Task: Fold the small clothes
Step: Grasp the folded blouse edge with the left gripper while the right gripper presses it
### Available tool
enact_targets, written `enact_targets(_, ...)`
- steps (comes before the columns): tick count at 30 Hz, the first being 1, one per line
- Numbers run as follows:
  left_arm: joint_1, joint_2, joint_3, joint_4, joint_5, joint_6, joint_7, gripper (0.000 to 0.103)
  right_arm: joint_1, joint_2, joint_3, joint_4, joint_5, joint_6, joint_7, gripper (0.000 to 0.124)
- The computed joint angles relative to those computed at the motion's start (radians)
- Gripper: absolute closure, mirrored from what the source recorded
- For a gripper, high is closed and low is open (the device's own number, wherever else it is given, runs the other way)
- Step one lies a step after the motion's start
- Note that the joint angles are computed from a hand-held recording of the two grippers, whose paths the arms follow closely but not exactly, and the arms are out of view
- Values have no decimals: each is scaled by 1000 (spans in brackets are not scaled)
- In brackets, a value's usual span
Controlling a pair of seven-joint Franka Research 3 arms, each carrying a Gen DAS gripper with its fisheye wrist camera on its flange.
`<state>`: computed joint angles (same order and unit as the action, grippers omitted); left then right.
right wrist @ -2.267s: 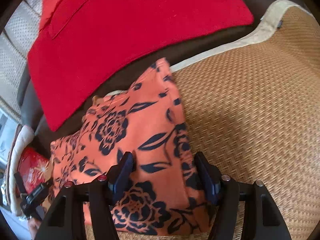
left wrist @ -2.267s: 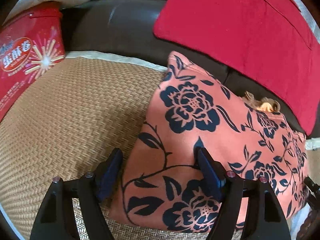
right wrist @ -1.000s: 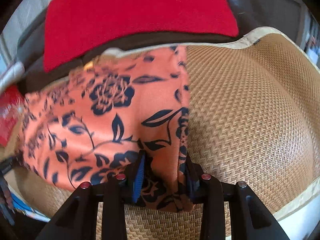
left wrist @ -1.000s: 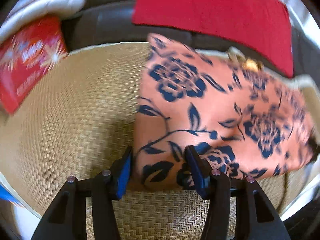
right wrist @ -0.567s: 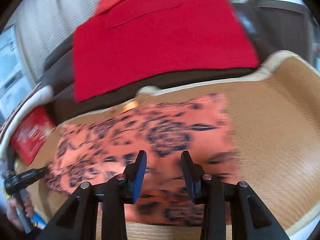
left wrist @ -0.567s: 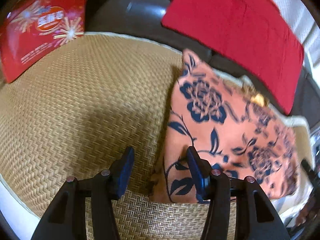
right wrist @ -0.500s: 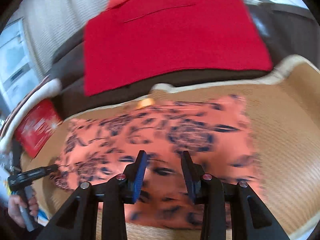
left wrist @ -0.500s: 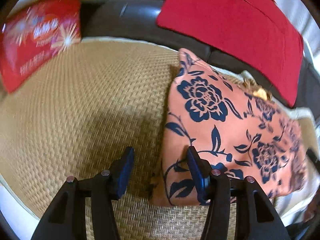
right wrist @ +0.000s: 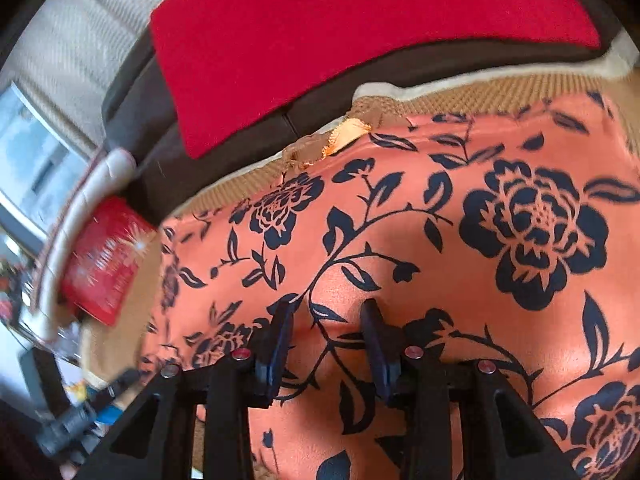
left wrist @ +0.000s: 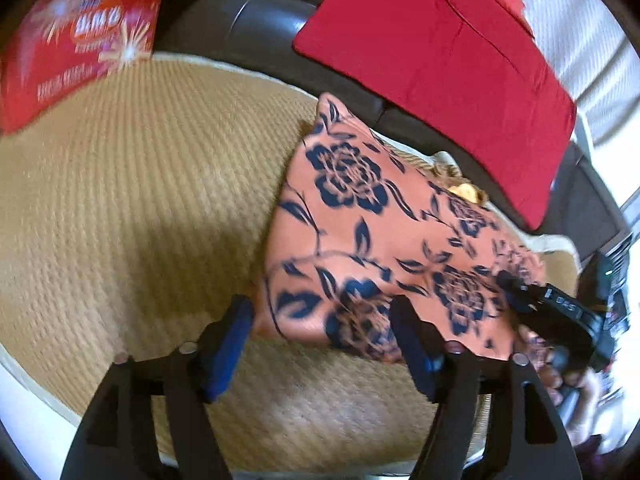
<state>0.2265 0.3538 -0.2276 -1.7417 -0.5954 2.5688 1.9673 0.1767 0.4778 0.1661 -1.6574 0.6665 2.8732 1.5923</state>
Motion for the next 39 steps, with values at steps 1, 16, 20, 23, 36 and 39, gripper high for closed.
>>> enact_targets(1,1,-7,-3,-12,-10,-2,-6,28,-38,1,44,-6,59,9,-43,84)
enact_targets(16,2,116,-33,102,-248,-54,-152,34,-58,-32,57,-31,204,-22,-214,84)
enact_targets(20,-38,136,-31,115,-160,31,-192,63,-67,-44,61,-44,252,-28,-262,84)
enact_targets(23,-46,149,-37,119,-79,63,-241,79,-67,-53,56,-52,274,-34,-294,85)
enact_targets(36,-69,92,-76,90,138,193,-198,88,-4,-72,-9,-81,76,-21,-169,99)
enact_targets(39,-120,124,-11,162,260,95,-324,49,-82,-71,60,-78,227,-58,-267,98)
